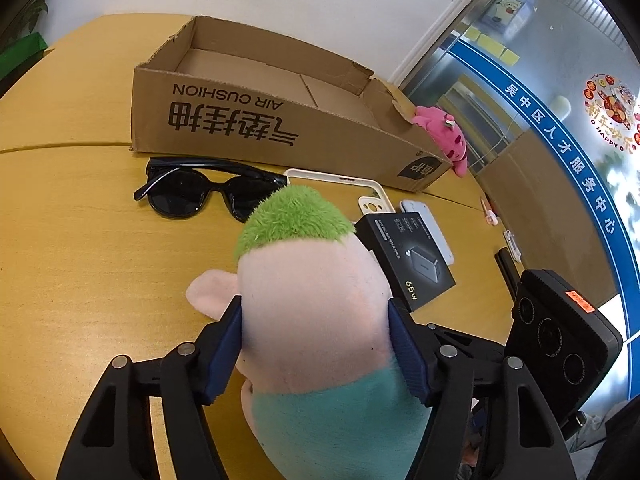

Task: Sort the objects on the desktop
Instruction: 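Lift the plush off the table with both grippers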

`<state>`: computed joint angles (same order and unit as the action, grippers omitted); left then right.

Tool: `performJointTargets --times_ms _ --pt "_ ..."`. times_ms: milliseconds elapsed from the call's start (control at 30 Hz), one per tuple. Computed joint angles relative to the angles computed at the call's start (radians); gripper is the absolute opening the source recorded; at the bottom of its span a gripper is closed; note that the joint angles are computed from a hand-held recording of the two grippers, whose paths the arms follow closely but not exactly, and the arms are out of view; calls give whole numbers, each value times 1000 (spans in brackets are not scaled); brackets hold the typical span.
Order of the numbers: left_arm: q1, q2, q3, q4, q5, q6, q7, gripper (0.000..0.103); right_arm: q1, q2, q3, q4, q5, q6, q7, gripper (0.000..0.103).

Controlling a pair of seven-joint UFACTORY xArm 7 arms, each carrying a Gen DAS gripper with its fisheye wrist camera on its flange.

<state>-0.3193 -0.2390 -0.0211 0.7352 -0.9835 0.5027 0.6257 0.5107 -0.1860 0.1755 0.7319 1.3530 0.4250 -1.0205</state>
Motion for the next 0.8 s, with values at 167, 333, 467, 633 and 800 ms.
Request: performJointTargets --times_ms 167,333,467,633,800 --pt "-13 -38 -5 46 23 -28 2 71 0 -32 -5 30 -37 -22 8 97" --pt "-51 -40 5 191 47 -91 67 71 -15 -102 -44 117 -148 -27 31 97" --pt "-76 -7 12 346 50 -150 131 71 -33 -108 -73 244 -285 -19 68 97" --pt "-57 31 0 532 140 -160 113 71 -26 -96 -104 390 -413 -24 74 96" --pt "-21 53 -29 655 312 -158 26 71 -32 -61 -106 525 -502 0 107 96"
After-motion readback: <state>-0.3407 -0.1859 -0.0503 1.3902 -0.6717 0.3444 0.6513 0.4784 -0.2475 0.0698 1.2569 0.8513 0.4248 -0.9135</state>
